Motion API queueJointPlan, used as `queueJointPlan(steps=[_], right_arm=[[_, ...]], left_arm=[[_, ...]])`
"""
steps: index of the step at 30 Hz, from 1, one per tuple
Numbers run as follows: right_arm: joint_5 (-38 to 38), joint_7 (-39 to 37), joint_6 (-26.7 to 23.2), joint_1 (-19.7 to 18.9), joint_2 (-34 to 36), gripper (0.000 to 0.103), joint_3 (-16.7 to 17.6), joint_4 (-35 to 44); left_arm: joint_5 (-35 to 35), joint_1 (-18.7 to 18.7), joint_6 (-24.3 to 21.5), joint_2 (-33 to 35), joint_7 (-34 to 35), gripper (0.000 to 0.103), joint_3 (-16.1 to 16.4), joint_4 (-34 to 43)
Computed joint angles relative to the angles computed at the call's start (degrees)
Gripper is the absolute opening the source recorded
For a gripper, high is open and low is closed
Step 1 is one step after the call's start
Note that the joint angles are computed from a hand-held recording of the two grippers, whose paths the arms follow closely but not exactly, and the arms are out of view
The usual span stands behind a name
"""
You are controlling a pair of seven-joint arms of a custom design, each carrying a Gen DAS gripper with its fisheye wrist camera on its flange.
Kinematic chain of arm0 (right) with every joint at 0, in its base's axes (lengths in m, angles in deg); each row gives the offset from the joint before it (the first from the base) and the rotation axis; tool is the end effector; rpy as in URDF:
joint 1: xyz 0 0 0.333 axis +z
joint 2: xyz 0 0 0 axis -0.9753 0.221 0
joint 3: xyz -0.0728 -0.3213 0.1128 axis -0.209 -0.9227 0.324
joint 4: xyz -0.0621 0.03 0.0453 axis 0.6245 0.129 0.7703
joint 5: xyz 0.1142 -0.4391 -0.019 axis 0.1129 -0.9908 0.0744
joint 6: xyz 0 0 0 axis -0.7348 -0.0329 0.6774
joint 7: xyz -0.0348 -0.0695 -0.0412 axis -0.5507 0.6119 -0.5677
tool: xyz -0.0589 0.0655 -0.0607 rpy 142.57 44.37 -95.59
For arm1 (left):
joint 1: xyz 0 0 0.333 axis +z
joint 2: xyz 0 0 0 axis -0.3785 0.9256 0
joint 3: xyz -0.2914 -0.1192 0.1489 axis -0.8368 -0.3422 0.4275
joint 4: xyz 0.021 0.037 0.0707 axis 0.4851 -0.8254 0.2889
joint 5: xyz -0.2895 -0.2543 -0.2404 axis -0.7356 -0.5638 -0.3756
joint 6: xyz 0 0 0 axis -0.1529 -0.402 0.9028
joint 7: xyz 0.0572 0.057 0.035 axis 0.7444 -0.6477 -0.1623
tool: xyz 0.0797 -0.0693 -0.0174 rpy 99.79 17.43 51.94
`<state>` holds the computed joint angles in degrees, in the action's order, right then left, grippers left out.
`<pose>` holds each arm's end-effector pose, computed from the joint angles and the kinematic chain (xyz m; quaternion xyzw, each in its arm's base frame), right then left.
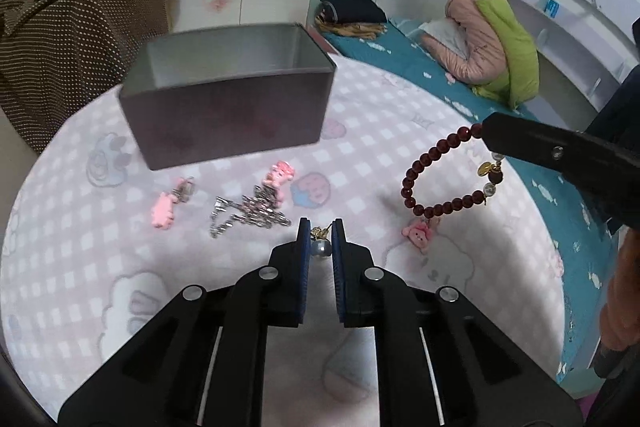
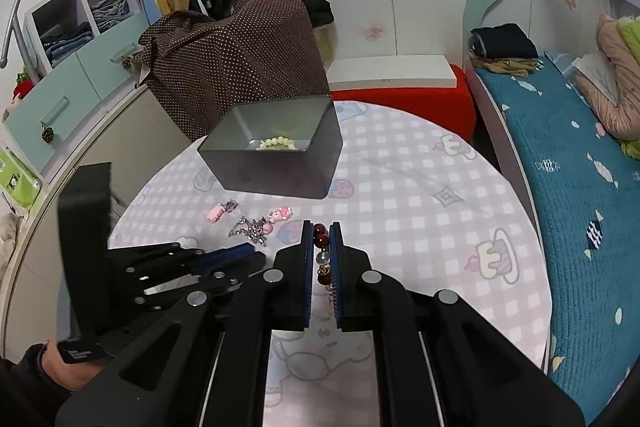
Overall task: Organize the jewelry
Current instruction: 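Carry the red bracelet and pearl charm over the tin box with both grippers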
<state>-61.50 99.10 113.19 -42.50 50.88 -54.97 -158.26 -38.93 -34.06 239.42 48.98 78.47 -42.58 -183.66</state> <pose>0.4514 0.2861 0.5602 -0.7923 0.4663 -0.0838 0.3845 0.4371 -0.3447 0.5044 -0.6650 0.6619 -0.3002 0.1718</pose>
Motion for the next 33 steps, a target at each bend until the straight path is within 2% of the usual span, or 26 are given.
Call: queueJointPlan(steps=[9, 15, 23, 30, 33], right_arm=[[0.1, -2.8, 0.7, 0.9, 1.7, 0.006, 0.2, 4.4], [2.4, -7.0, 0.9, 1.6, 4.5, 0.006, 0.5, 9.7], [7.4, -12.3, -1.0, 0.0, 10.7, 0.006, 3.1, 18.9], [4.0, -10.1, -4.4, -3.9, 16.2, 0.006, 6.8, 25.0], [2.4, -8.5, -5.4, -5.1, 17.8, 0.006, 7.9, 26.1]], left_arm=[[-2.0, 2.6, 0.4, -7.4, 2.7, 0.010, 0.8, -1.5], [-4.6, 4.9, 1.1, -10.4, 8.0, 0.010, 2.3, -0.4], [-11.9, 5.8, 2.4, -7.9, 16.9, 0.010, 5.6, 3.0], [-16.1, 5.7, 1.2, -3.7, 22.0, 0.010, 7.3, 6.0], [-20.4, 3.8, 0.9, -1.2, 25.7, 0.010, 9.4, 7.2]])
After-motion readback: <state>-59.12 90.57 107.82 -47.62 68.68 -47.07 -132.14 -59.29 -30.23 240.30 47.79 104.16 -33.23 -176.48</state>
